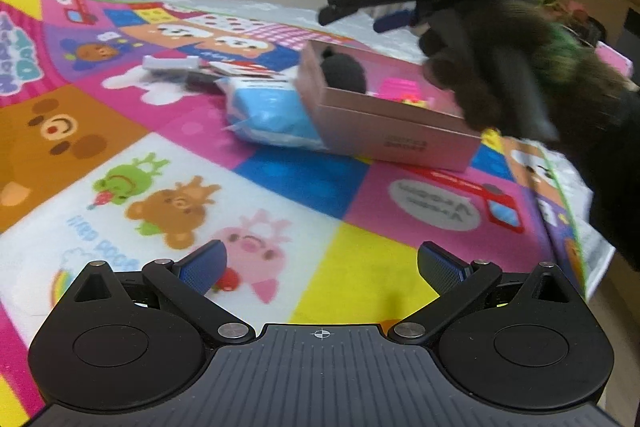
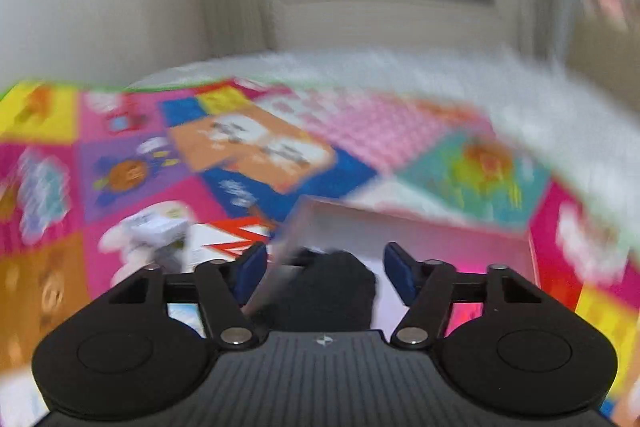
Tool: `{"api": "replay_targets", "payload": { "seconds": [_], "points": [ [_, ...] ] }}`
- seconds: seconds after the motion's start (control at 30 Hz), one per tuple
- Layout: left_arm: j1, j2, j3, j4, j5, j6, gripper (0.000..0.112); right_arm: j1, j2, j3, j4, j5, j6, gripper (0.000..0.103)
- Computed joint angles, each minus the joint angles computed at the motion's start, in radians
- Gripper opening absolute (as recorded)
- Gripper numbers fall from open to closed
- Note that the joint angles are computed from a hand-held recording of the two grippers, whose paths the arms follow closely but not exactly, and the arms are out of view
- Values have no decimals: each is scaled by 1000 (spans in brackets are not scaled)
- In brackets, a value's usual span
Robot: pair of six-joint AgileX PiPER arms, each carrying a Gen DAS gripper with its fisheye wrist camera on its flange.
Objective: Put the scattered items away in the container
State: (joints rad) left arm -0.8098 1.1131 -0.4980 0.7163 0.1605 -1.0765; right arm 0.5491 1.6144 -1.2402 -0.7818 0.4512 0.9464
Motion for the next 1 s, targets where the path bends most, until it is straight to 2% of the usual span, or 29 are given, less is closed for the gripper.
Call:
{"api": "replay_targets", "payload": {
  "seconds": [0.07,0.1,0.17,0.3,0.4,0.5,0.53,0.63,0.77,0.83,0.93,0.97,1.0],
  "points": [
    [21,-12,7,-76,-6,70,103,65,-14,16,20,-18,-62,71],
    [26,-25,12,-117,-3,109,103,91,2,-3,91,-10,-137,71],
    [22,-67,29,-129,17,119,103,145,68,-73,181,52,-247,70],
    [14,-156,59,-176,72,171,103,254,239,-221,46,230,-207,70],
    [-5,-204,76,-163,117,149,103,277,353,-321,-5,328,-207,70],
    [-40,-252,97,-134,159,107,103,293,399,-352,-49,382,-195,63],
    [-54,-261,101,-116,171,84,103,303,391,-340,-65,392,-178,55],
    [-105,-277,105,-55,210,7,103,331,321,-261,-63,380,-147,47],
    [-204,-295,105,61,275,-125,103,390,151,-73,-44,338,-128,45],
    [-225,-286,104,83,277,-150,103,442,51,17,-29,354,-138,45],
    [-216,-242,98,98,231,-167,103,499,-57,80,64,417,-213,49],
    [-212,-223,95,104,212,-172,103,501,-83,89,102,422,-232,60],
    [-209,-204,92,116,193,-181,103,503,-105,99,115,421,-230,66]
  ]
}}
